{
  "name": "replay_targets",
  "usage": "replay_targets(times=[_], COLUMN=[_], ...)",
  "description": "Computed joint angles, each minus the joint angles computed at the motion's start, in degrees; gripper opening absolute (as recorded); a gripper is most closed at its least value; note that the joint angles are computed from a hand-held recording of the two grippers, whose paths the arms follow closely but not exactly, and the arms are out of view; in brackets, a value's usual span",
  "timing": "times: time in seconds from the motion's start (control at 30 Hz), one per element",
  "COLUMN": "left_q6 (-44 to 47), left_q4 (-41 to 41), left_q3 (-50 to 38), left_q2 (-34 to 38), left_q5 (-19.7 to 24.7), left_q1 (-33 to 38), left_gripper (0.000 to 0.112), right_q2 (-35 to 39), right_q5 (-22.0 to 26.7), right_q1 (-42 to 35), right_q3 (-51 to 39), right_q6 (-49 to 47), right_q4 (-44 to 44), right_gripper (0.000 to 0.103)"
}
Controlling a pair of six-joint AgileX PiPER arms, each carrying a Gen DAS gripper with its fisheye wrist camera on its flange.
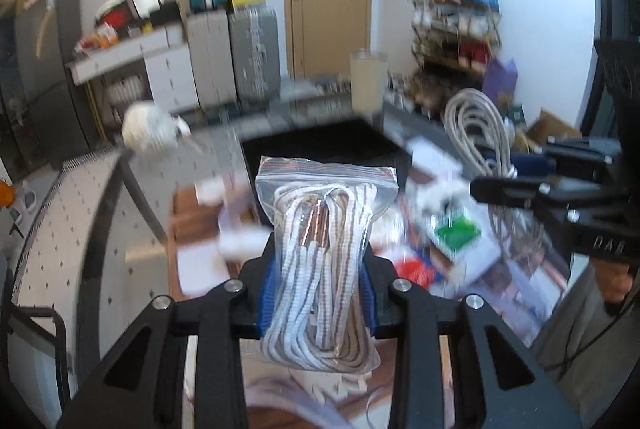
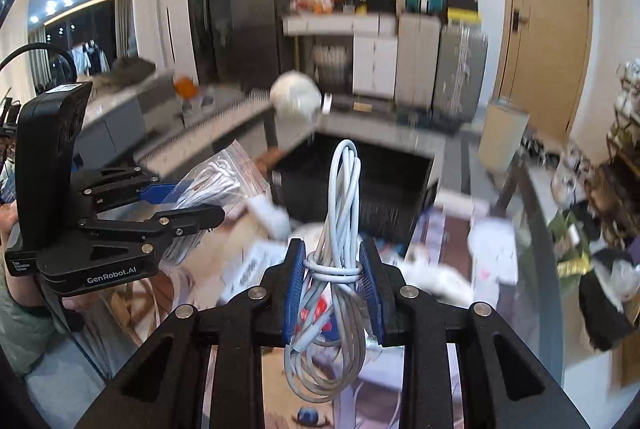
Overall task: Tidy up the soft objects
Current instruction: 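Lift the rope bag with the left tool while the right tool lifts the cable toward the box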
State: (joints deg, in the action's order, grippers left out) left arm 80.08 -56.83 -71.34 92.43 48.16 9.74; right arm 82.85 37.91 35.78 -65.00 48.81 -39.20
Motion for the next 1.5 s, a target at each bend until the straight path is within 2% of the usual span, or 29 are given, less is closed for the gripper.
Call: replay_targets(times=[0.13, 0.2, 0.3, 0.43, 0.57, 0.8, 0.97, 1.1, 1.23, 1.33, 1.37, 1.47, 1.5], left_q6=[7.94, 7.59, 5.61, 9.97, 14.93, 15.07, -1.39, -16.94, -29.45, -36.35, -38.89, -42.59, -43.62], left_q4=[-10.47, -13.50, -16.41, -23.49, -30.02, -32.19, -19.87, -6.19, 4.30, 10.11, 12.91, 17.79, 19.77], left_q3=[1.15, -1.27, -5.29, -7.05, -9.02, -15.80, -24.96, -33.09, -39.90, -45.41, -47.26, -50.44, -50.07], left_q2=[-1.56, -0.07, 2.68, 4.44, 6.77, 12.91, 19.06, 24.47, 28.94, 32.07, 33.19, 35.26, 35.31], left_q5=[-5.28, -6.05, -8.12, -11.62, -14.29, -14.89, -16.06, -14.32, -10.30, -5.77, -4.58, -1.17, -1.79], left_q1=[-0.94, -1.55, -2.70, -4.28, -5.94, -7.53, -9.35, -10.63, -11.47, -11.97, -12.43, -13.52, -14.16], left_gripper=[0.033, 0.033, 0.033, 0.033, 0.033, 0.033, 0.033, 0.033, 0.033, 0.033, 0.033, 0.033, 0.034], right_q2=[-0.75, -0.11, 1.06, 3.62, 7.06, 13.30, 18.75, 23.71, 29.88, 31.97, 33.44, 37.04, 37.29], right_q5=[-0.71, -0.79, -4.23, -6.10, -7.49, -12.63, -13.92, -13.02, -7.72, -6.16, -4.13, 1.37, 2.82], right_q1=[1.14, 1.14, -0.02, -1.39, -2.96, -7.98, -11.36, -14.00, -15.99, -17.77, -18.29, -19.27, -19.12], right_q3=[-0.63, -1.81, -2.70, -6.34, -9.07, -15.74, -22.49, -29.76, -39.08, -41.03, -43.30, -48.12, -48.22], right_q6=[8.12, 12.08, 19.03, 19.90, 26.02, 22.18, 13.86, 0.55, -12.94, -19.50, -22.21, -26.68, -26.32], right_q4=[-8.96, -14.05, -23.22, -27.65, -36.85, -34.12, -24.39, -9.91, 4.70, 12.62, 15.74, 20.41, 20.05], right_gripper=[0.028, 0.028, 0.028, 0.028, 0.028, 0.028, 0.027, 0.027, 0.027, 0.027, 0.027, 0.027, 0.027])
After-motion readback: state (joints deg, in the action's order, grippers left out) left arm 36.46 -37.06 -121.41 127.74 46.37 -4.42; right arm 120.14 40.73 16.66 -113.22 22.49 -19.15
